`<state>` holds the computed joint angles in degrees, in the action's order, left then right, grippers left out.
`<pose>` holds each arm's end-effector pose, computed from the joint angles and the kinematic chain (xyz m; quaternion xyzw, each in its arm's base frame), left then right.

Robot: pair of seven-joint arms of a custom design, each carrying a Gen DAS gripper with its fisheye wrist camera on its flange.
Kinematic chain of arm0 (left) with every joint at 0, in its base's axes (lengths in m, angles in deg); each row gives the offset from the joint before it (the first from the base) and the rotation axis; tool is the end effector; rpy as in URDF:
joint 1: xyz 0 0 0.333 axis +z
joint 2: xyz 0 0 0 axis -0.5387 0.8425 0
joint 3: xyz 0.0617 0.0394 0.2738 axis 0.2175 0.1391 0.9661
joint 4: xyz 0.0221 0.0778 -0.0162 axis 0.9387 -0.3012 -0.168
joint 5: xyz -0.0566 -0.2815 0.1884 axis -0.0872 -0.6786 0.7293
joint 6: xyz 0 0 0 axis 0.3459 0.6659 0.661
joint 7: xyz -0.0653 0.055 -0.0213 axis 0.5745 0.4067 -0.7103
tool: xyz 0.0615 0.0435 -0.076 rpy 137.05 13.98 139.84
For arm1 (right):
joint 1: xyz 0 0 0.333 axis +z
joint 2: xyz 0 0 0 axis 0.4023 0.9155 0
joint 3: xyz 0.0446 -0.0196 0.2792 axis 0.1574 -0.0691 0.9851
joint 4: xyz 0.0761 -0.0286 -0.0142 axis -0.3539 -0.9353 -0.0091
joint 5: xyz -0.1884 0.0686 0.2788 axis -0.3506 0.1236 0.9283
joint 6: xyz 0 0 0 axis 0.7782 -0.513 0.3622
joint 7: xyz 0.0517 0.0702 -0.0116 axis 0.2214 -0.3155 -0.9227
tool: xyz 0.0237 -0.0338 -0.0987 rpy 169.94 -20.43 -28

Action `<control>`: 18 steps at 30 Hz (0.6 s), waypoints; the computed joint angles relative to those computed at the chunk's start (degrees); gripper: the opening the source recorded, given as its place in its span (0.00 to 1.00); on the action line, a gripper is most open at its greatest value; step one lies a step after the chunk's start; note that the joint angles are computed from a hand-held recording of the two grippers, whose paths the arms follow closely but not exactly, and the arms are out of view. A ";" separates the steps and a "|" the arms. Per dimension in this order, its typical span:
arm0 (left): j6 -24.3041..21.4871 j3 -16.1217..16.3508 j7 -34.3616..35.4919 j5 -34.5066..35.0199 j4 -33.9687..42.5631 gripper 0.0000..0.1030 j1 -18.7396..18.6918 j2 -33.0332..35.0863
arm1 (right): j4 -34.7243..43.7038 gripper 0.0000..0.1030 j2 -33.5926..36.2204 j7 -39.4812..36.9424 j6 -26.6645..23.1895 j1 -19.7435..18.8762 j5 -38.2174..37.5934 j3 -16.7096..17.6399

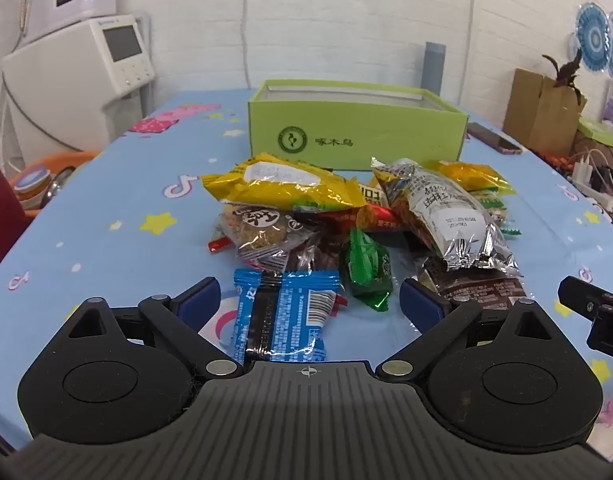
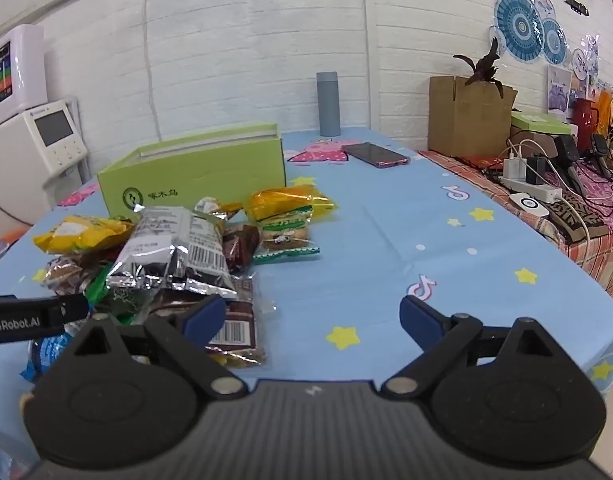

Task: Organize snacks
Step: 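Hover the left tool over the snack pile beside the green box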

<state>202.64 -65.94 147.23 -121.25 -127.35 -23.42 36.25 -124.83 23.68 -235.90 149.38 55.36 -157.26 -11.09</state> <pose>0.7247 -0.0571 0.3264 -0.4691 0.7539 -0.4014 0.2247 0.5961 0.2633 0.3100 -0.3941 0.7651 -0.4297 0.2731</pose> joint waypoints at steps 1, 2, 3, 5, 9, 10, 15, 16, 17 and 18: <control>0.26 -0.09 0.03 -0.07 0.04 0.86 0.06 0.06 | 0.19 0.91 0.15 0.14 0.32 -0.01 -0.28 -0.04; 0.54 -0.18 0.09 -0.11 0.01 0.86 0.11 0.07 | 0.08 0.91 0.09 0.40 0.67 0.03 -0.67 -0.12; 0.75 -0.21 0.09 -0.10 -0.04 0.86 0.14 0.07 | -0.07 0.91 -0.01 0.66 0.95 0.06 -1.00 -0.17; 0.99 -0.69 0.40 -0.22 -0.33 0.87 0.55 -0.03 | -0.35 0.91 -0.25 1.33 1.57 0.08 -1.89 -0.28; 1.32 -1.52 1.19 -0.60 -1.25 0.87 1.22 -0.49 | -1.78 0.91 -1.17 5.67 4.03 0.02 -6.22 -0.58; 1.43 -1.72 1.44 -0.69 -1.44 0.87 1.37 -0.57 | -2.11 0.91 -1.39 7.13 4.83 -0.12 -7.66 -0.60; 2.55 -3.56 3.46 -1.72 -3.22 0.87 2.78 -1.33 | -3.41 0.91 -2.31 13.40 8.11 -1.20 -14.93 0.02; 2.65 -3.96 3.87 -1.96 -3.46 0.87 3.12 -1.45 | -3.53 0.91 -2.40 13.82 8.14 -1.31 -15.94 0.28; 2.96 -4.55 4.48 -2.32 -4.01 0.87 3.59 -1.67 | -3.56 0.91 -2.45 13.83 8.01 -1.46 -16.40 0.61; 3.21 -5.04 5.08 -2.62 -4.49 0.87 3.99 -1.86 | -3.58 0.91 -2.48 13.65 7.79 -1.56 -16.66 0.92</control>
